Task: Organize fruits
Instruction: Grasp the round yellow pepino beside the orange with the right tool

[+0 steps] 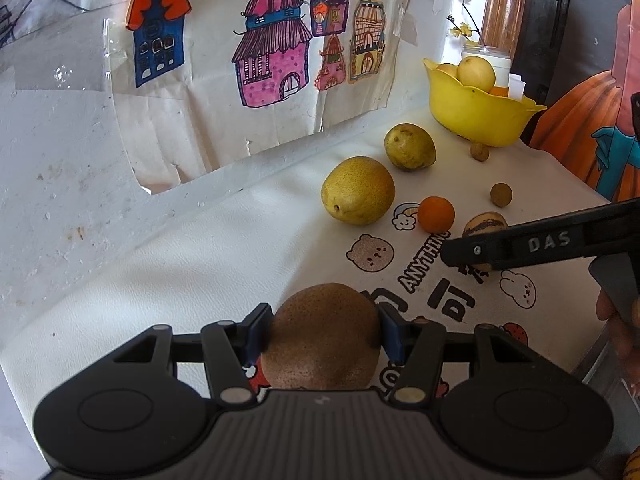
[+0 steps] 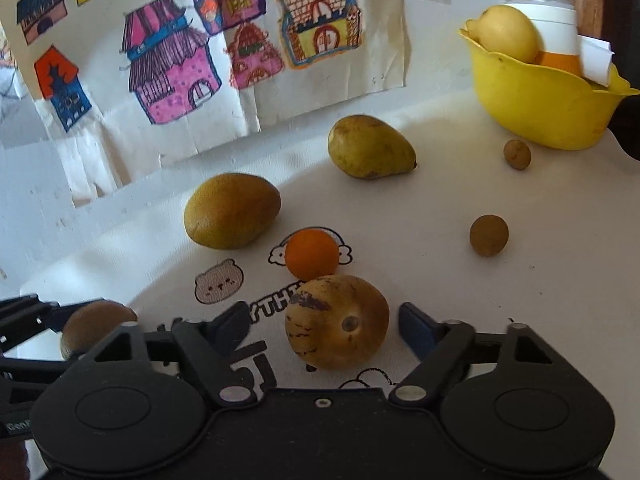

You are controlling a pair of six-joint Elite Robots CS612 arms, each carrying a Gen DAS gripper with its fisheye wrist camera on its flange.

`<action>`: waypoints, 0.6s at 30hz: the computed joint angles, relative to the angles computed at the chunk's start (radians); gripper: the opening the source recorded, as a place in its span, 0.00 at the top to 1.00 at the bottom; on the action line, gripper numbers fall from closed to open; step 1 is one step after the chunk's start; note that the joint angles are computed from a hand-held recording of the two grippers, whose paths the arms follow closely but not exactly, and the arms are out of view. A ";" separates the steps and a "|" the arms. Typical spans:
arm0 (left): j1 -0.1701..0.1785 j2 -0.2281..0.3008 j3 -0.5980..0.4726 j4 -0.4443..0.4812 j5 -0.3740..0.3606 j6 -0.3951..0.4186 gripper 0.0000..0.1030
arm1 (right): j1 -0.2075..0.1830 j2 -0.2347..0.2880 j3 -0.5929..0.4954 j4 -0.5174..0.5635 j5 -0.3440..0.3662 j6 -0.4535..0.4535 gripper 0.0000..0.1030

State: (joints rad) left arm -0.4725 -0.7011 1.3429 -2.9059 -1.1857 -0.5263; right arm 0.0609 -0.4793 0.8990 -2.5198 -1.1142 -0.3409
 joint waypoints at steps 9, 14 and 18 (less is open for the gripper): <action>0.000 0.000 -0.002 0.003 0.002 -0.001 0.41 | -0.001 -0.009 0.013 -0.009 0.001 -0.032 0.50; -0.003 -0.003 0.002 -0.001 0.007 -0.003 0.41 | -0.006 -0.046 0.068 -0.029 0.045 -0.049 0.50; -0.012 -0.013 0.012 -0.018 0.022 0.002 0.41 | -0.014 -0.083 0.123 -0.070 0.083 -0.048 0.50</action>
State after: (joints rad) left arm -0.4845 -0.7136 1.3553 -2.9237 -1.1642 -0.5248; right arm 0.0469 -0.5622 1.0217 -2.5902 -1.0311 -0.3890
